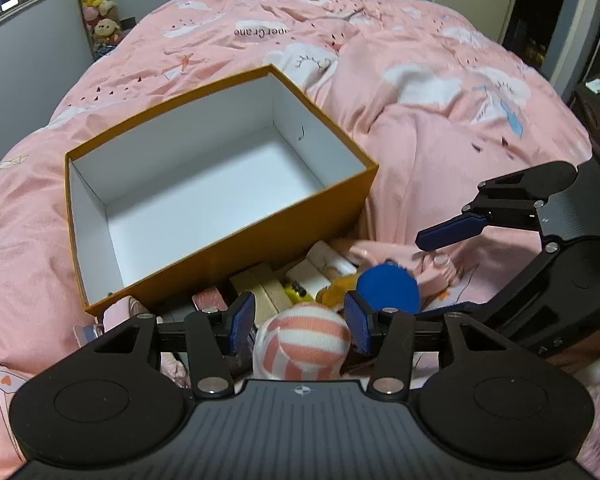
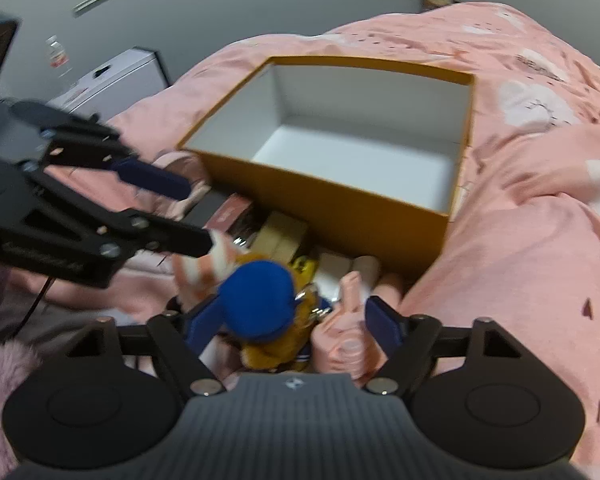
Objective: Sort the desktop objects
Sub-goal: 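Grasp the striped-hat plush with the left gripper while the right grasps the brown dog plush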
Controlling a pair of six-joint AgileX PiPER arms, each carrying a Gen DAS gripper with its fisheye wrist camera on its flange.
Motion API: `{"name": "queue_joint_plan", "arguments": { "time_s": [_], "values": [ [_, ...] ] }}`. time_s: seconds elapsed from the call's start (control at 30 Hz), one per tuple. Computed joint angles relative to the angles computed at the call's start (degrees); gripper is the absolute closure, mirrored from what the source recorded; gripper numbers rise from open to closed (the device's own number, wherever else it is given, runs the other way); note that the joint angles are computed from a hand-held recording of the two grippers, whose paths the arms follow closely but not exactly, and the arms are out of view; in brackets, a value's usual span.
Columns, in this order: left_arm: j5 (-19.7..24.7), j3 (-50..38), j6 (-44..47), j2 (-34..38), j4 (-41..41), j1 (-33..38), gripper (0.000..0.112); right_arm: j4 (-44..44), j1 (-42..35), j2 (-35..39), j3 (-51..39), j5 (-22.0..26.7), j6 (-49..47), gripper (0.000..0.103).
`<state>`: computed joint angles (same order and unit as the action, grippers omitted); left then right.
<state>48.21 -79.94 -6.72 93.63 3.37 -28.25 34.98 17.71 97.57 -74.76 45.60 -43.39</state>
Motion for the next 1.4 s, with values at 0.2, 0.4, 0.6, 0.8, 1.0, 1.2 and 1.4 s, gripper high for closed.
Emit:
{"name": "queue_joint_plan", "arguments": {
  "time_s": [0.2,0.4,0.6,0.8,1.0,1.2,1.4],
  "values": [
    [3.0,0.5,8.4,0.6,-2.3,-0.7,0.048,0.7,1.1,0.2,1.3,-0.6,-6.6,0.037],
    [5.0,0.0,6.2,4.4,0.8,-0.7,0.046,-1.7,3.0,2.0,0.7,-1.6,-9.9,0.04],
    [-0.1,2.5,6.0,5.4,-3.2,2.8,0.047,1.3,2.1,4.5,-0.7,-1.6,-11.1,0.043],
    [-6.1,5.8,9.9,3.5,-15.1,9.9,0.055,8.5,-0.5,8.0,-4.7,-0.3,-8.6,0.049],
    [-8.6,7.4,12.0,2.3,-21.1,13.1,0.058,11.1,-2.4,11.7,-10.2,2.5,-2.5,0.054],
    [-9.9,7.2,8.2,-2.0,-18.4,12.2,0.058,13.2,-5.3,12.5,-15.2,6.9,0.6,0.056],
    [-11.1,4.3,4.6,-5.1,-14.0,12.8,0.058,17.5,-7.4,13.8,-22.8,11.4,1.2,0.056]
  ]
}}
